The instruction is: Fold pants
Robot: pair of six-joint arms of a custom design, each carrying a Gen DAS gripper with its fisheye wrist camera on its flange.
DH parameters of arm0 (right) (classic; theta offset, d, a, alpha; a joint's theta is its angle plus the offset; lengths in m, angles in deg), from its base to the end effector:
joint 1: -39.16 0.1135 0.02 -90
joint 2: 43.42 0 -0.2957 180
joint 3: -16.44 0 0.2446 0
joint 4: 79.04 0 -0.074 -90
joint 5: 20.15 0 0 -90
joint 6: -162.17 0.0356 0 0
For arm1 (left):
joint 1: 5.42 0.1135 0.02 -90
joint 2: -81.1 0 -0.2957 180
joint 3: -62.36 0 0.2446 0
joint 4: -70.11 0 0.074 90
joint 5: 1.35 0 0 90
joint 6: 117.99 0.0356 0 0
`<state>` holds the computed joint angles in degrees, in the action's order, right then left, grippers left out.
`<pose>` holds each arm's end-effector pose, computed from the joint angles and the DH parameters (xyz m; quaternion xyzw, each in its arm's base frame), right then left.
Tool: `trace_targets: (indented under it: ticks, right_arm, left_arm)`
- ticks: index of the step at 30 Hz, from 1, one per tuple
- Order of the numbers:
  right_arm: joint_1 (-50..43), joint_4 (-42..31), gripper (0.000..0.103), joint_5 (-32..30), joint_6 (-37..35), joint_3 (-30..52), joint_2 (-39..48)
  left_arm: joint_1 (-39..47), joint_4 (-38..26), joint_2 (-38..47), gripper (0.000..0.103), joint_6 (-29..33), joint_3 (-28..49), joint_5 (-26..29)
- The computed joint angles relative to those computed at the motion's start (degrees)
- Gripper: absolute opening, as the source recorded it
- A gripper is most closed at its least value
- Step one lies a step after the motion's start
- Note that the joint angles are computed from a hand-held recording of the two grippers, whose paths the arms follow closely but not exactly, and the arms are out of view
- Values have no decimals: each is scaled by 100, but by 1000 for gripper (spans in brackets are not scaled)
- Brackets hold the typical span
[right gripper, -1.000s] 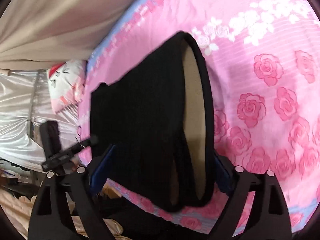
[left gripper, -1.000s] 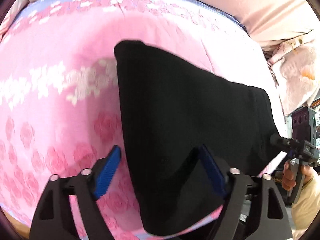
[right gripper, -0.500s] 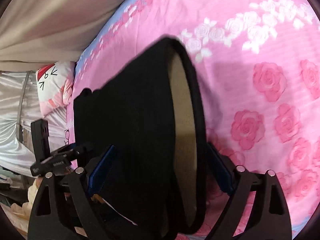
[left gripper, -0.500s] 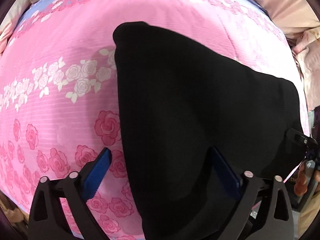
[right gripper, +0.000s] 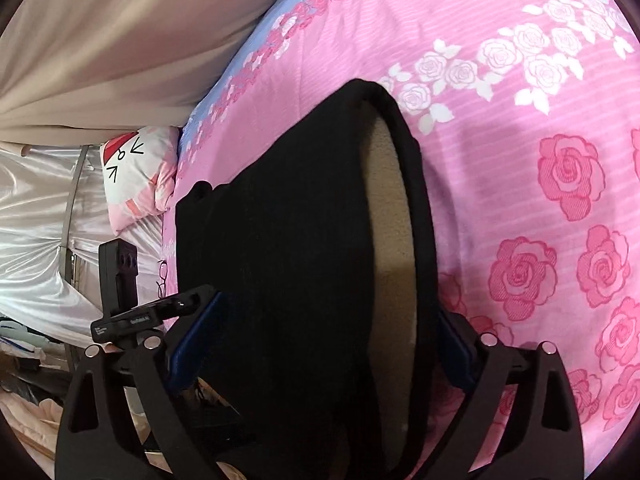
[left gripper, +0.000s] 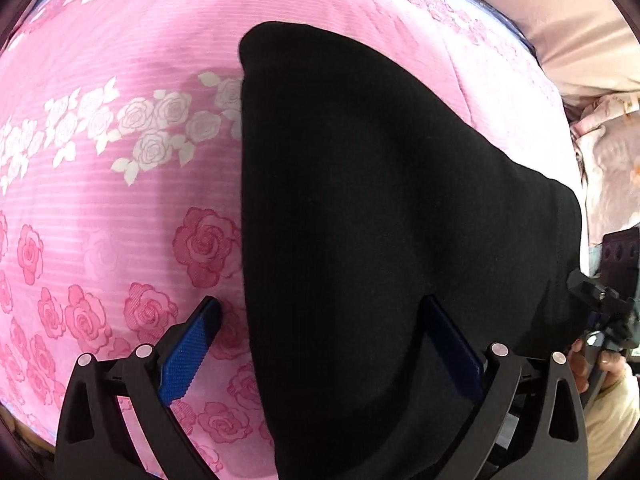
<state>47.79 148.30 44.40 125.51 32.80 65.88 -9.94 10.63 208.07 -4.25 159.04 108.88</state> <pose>0.1751 0.0421 0.0725 0.2665 0.8669 0.3646 0.2110 0.4072 -0.0445 0.1190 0.2407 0.9546 -0.1728 0.0313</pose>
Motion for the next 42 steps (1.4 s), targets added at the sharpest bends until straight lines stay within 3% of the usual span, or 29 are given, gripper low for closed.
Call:
trace_targets:
  ticks: [2, 3, 4, 6, 8, 17, 21, 31, 42]
  right_arm:
    - [-39, 711, 91, -60, 110, -139, 413]
    - [-65, 936, 85, -79, 107, -190, 556]
    - [-30, 824, 80, 25, 72, -193, 483]
    - [25, 172, 60, 179, -2, -86, 124]
    - [-49, 40, 54, 162, -64, -132, 54]
    - [414, -359, 47, 694, 305, 7, -223]
    - [550, -727, 42, 894, 451, 120, -444]
    - [897, -2669, 36, 1335, 447, 627, -1686]
    - [1156, -4498, 34, 1472, 387, 1288, -2865]
  left_arm:
    - [29, 18, 90, 98, 111, 98, -6]
    - [-25, 84, 82, 98, 141, 84, -104]
    - [-49, 115, 78, 98, 198, 89, -152]
    - [-156, 121, 23, 94, 310, 34, -192]
    - [-217, -7, 15, 84, 416, 86, -138]
    - [-390, 109, -268, 67, 264, -142, -440]
    - [-668, 311, -444, 58, -157, -319, -454]
    - [-434, 84, -594, 39, 17, -261, -268]
    - [-28, -752, -715, 35, 303, 286, 80]
